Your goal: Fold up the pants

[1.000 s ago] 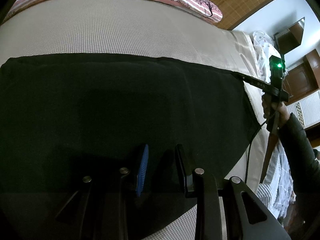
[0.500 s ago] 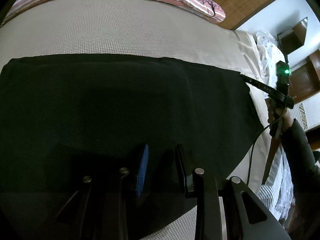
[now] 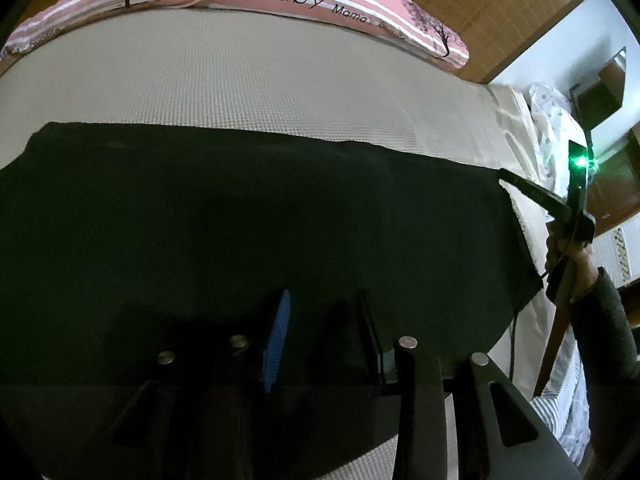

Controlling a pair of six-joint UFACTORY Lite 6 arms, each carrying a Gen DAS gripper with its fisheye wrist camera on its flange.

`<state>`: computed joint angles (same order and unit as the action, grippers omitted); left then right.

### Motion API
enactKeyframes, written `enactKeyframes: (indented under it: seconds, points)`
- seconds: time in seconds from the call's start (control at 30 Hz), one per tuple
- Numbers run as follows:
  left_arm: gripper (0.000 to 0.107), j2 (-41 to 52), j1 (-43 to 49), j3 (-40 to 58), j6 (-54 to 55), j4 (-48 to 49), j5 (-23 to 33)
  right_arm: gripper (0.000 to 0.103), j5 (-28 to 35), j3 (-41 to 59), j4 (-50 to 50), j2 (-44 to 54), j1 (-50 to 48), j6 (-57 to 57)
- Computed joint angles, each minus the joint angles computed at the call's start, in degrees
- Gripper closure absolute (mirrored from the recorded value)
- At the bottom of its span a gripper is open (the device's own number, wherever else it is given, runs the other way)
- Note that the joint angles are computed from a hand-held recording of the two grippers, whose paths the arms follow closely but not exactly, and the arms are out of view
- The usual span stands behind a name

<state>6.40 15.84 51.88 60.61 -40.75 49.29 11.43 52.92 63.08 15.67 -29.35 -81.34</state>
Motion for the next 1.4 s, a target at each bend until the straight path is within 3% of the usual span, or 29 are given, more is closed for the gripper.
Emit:
enactKeyframes:
  seconds: [0.07, 0.13, 0.2, 0.3, 0.5, 0.73, 0.8, 0.87, 0.97, 1.03, 1.13, 1.3, 1.4]
  points:
    - [0.071, -0.30, -0.12, -0.29, 0.91, -0.36, -0.42, 0.103, 1.75, -0.15, -5.17, -0.30, -0.44, 4.55]
    - [0.071, -0.22, -0.63, 0.27, 0.44, 0.15, -0.64, 0.101, -0.61, -2.56, -2.48, -3.02, 0.71, 1.51]
    - [0.070, -0.35, -0.39, 1.06, -0.47, 0.36, -1.13, 0.100, 2.96, -2.03, -3.70, -4.85, -1.45, 5.28]
    - [0.068, 1.19, 1.15, 2.89, -0.79, 0.47, -2.04, 0.089, 6.49, -3.24, -11.25, -9.89, -2.52, 14.75]
    - [0.068, 4.56, 6.05, 5.97, 0.87, -0.07, -3.19, 0.067, 16.98, -14.82, -18.86, -26.34, -0.15, 21.79]
    - [0.068, 9.82, 11.90, 11.65, 3.28, -0.78, -3.48, 0.066, 13.92, -28.37, -32.89, -37.03, 8.78, 38.68]
    - [0.068, 11.55, 13.80, 13.81, 3.30, -0.83, -3.70, 0.066, 12.17, -31.03, -37.75, -37.38, 7.03, 43.00]
    - [0.068, 14.01, 16.18, 17.01, 3.28, -0.66, -3.44, 0.067, 14.49, -31.93, -33.26, -38.30, 0.19, 37.80]
    - [0.068, 16.52, 19.30, 21.01, 3.35, -0.24, -2.35, 0.065, 15.10, -30.21, -36.69, -36.98, -3.70, 40.90]
    - [0.068, 17.36, 20.84, 22.82, 3.70, 0.73, -2.55, 0.064, 15.56, -28.44, -42.48, -37.13, -1.44, 48.82]
    - [0.068, 20.36, 24.82, 26.35, 5.15, 0.28, 0.26, 0.064, 17.45, -24.88, -43.42, -38.29, 6.40, 54.55]
    - [0.068, 24.40, 29.71, 31.74, 8.55, 0.44, 4.12, 0.064, 18.00, -9.08, -31.79, -23.86, 26.41, 54.97]
    - [0.068, 25.00, 30.60, 32.54, 10.68, 1.59, 1.62, 0.064, 20.23, 6.00, -20.70, -8.65, 36.33, 50.17]
